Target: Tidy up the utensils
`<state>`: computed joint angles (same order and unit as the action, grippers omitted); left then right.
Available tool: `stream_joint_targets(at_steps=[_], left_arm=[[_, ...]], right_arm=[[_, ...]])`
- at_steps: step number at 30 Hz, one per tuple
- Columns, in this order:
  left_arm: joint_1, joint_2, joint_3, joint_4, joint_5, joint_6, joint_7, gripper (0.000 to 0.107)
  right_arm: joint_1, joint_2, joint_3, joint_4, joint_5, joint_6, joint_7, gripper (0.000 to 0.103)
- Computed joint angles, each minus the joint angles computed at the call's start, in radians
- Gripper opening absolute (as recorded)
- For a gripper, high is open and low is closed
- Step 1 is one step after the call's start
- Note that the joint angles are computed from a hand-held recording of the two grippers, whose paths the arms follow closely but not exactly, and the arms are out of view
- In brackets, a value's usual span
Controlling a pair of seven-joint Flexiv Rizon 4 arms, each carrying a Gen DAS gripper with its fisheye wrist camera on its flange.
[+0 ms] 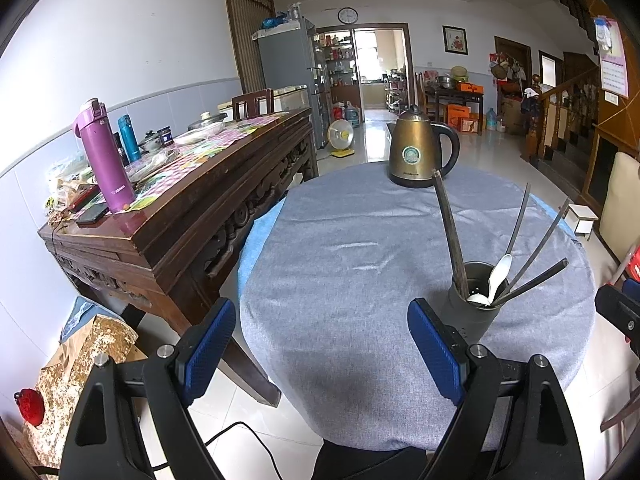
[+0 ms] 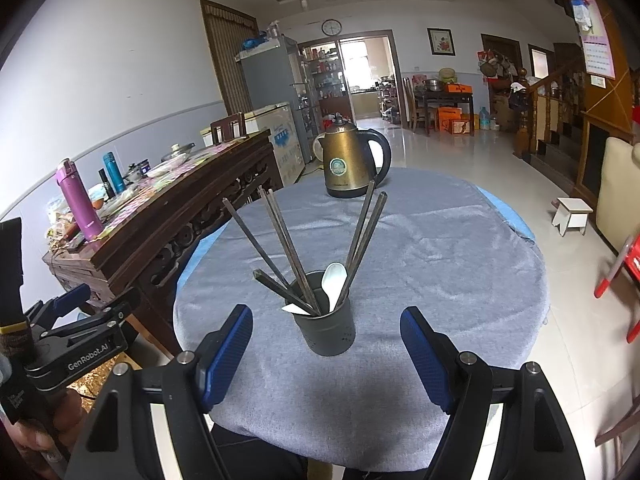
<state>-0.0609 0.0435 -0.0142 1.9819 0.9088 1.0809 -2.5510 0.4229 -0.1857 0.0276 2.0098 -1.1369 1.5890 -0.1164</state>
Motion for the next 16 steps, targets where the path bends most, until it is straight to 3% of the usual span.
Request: stream_joint_targets(at_steps=[7, 16], left_arm=[[-0.001, -0.025, 0.006, -0.015, -0.019, -0.008, 0.020, 0.088], [-0.015, -0.088, 0.026, -0.054, -0.048, -0.007, 0.047, 0.088]], right_arm=[[0.013, -0.024, 0.017, -0.015, 0.084, -0.013, -0.086, 0.079], [0.023, -0.056, 0.030, -0.016, 0.283, -0.037, -0.227, 0.079]])
